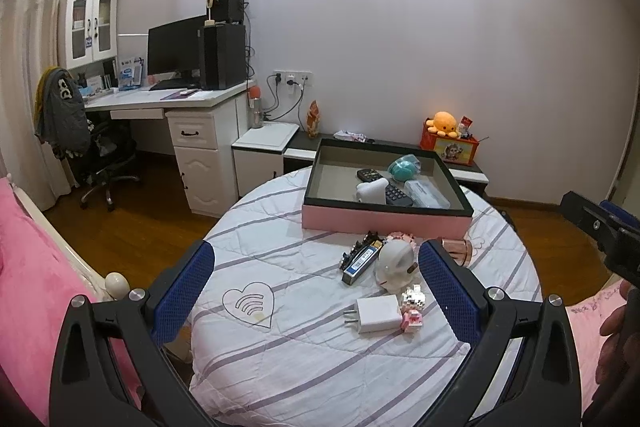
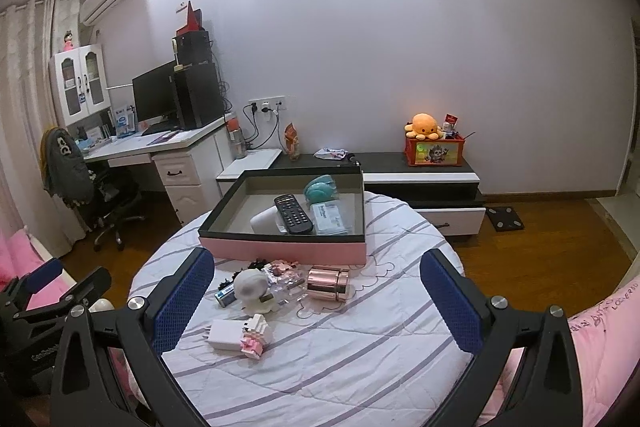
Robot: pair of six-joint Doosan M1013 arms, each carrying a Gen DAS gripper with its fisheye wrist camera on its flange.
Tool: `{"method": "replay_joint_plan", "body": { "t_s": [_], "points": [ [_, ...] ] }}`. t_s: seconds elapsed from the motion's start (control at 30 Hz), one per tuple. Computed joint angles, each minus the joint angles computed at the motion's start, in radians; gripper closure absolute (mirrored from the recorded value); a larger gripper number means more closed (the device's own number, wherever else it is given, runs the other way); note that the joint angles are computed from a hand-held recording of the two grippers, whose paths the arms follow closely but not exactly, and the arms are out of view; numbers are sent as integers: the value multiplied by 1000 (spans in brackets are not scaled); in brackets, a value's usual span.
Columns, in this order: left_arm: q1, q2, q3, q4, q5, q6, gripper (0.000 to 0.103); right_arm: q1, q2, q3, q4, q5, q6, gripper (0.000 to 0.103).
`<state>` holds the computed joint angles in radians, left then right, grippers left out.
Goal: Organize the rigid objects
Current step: 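Withdraw both tools from the box and move toward the pink block figure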
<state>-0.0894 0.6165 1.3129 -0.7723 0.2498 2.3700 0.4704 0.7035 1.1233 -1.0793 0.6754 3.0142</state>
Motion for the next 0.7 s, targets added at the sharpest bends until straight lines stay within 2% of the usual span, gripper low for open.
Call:
{"method": "replay_joint_plan", "body": {
  "t_s": [0.3, 0.43, 0.6, 0.7],
  "points": [
    [-2, 47, -26, 126, 52, -87, 0, -13, 51, -59, 193, 13, -196, 0],
    [-10, 92, -61, 264, 112, -212, 0, -24, 92, -105, 337, 29, -328, 0],
    [-18, 126, -89, 407, 144, -330, 0, -36, 147, -163, 517, 39, -488, 0],
    [-14, 140, -106, 438, 161, -361, 0, -42, 184, -208, 622, 49, -582, 7]
  ]
}}
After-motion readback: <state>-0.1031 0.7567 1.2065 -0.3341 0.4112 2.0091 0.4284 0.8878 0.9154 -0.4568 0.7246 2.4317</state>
